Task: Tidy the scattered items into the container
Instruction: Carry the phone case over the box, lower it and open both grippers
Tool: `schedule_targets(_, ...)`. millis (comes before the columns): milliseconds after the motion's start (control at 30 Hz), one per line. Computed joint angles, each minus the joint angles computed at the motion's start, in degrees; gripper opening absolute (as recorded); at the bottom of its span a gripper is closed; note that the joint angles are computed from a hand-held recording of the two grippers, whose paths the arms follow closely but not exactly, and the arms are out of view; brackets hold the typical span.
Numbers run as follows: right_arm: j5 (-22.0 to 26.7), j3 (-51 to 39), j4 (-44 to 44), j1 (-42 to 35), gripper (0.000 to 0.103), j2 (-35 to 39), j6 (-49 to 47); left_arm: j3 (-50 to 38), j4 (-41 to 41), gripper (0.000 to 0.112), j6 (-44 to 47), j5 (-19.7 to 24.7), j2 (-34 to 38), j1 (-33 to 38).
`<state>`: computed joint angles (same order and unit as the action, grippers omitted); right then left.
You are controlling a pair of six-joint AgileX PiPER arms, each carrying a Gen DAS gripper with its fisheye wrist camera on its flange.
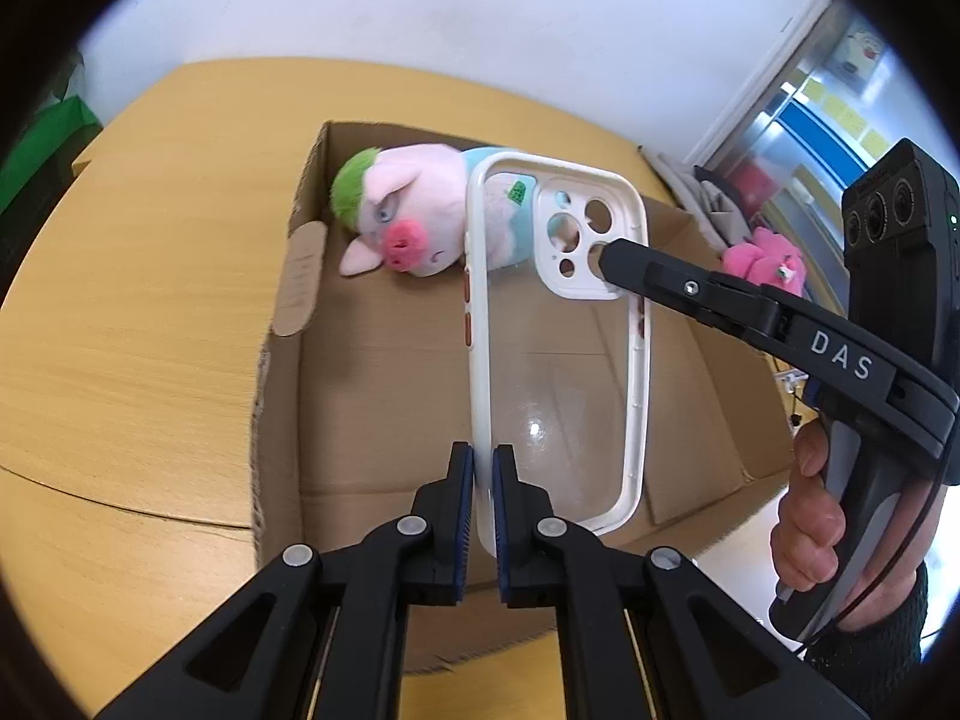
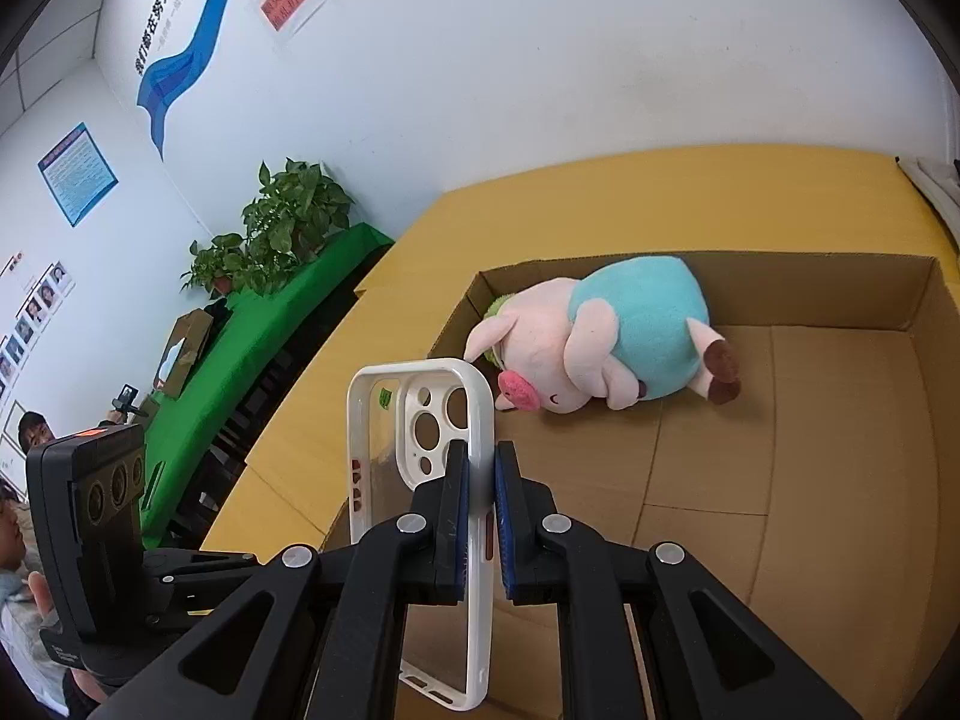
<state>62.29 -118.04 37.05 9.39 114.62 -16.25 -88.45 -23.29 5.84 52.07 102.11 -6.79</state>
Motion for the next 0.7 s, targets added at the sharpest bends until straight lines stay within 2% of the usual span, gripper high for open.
schedule_targets(200,-0.69,-1.91,-1.55,1.99,0.009,4.48,3.13,-1.22,0.76,0.006,0.86,2.00,3.77,1.53)
schedule_targets(433,-0.87,-4.58,-3.16,2.95,0.009,9.91,8.21,-6.16,5.79,0.005,-1.80,5.81,8.95,1.08)
schedule_targets(600,2.48,-10.57,-7.62,4.76,0.009,14.68,14.01,-10.27,13.48,0.005,-5.40,10.00,12.04,-1.53)
schedule_targets(700,6.98,-17.47,-10.37,5.63,0.009,18.53,17.46,-13.43,17.10,0.005,-7.43,13.46,14.38,-3.12)
